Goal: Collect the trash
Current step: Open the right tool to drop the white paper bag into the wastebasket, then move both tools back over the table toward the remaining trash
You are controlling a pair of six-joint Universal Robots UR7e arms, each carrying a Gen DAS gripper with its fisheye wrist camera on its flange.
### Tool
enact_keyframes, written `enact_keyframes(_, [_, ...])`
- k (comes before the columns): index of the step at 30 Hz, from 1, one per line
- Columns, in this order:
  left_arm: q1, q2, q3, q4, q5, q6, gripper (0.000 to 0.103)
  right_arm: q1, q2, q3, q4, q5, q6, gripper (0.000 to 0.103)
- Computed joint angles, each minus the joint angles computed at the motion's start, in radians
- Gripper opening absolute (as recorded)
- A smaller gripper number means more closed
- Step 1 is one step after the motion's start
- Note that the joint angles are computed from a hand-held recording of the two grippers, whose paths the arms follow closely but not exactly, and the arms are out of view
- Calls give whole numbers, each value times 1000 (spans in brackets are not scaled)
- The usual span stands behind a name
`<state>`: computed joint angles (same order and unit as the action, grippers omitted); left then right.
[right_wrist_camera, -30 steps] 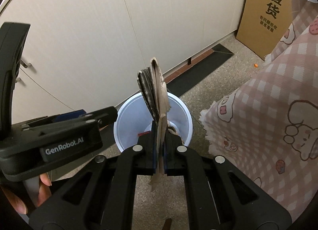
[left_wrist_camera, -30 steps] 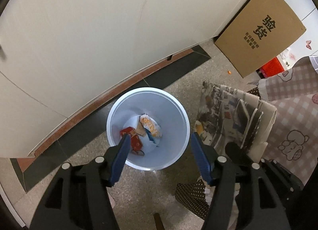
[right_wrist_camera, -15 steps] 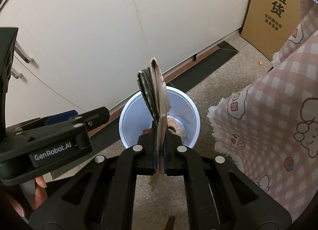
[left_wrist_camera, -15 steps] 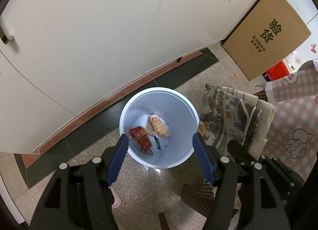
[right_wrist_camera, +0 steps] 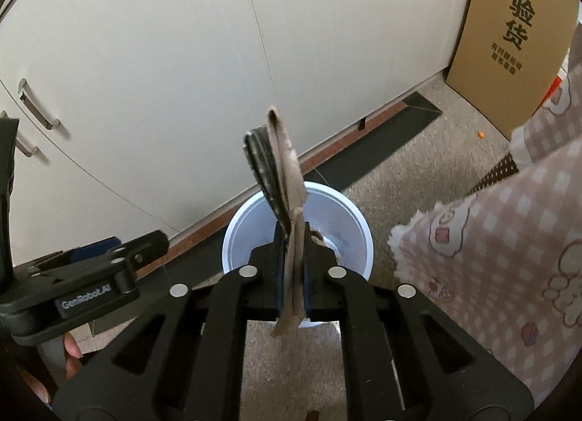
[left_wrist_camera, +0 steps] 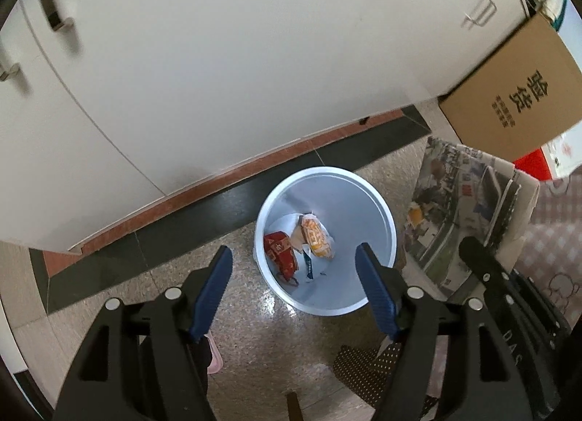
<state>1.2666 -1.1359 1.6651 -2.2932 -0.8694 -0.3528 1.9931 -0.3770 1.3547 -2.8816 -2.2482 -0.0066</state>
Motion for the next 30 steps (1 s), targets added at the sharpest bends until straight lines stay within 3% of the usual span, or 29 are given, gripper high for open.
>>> enact_keyframes(3, [-3, -12, 5, -2, -1, -5, 69, 3, 7, -11, -14, -1, -16, 21])
enact_keyframes(5, [-9, -20, 8, -5, 1, -5, 70, 7, 7, -9, -37, -6, -24, 40])
enact_keyframes(6, [-11, -22, 9, -7, 0, -3, 70, 10, 6, -5, -50, -11, -28, 44])
enact_keyframes(20, [-99, -112, 69, -21, 4, -6, 71, 69, -86, 71, -103, -23, -20, 46])
enact_keyframes(28, [-220, -244, 142, -115, 33, -27, 71, 150, -185, 133, -182, -2, -30, 47])
enact_keyframes(30, [-262, -273, 162, -147, 55, -28, 76, 180, -212, 151, -227, -5, -49, 49])
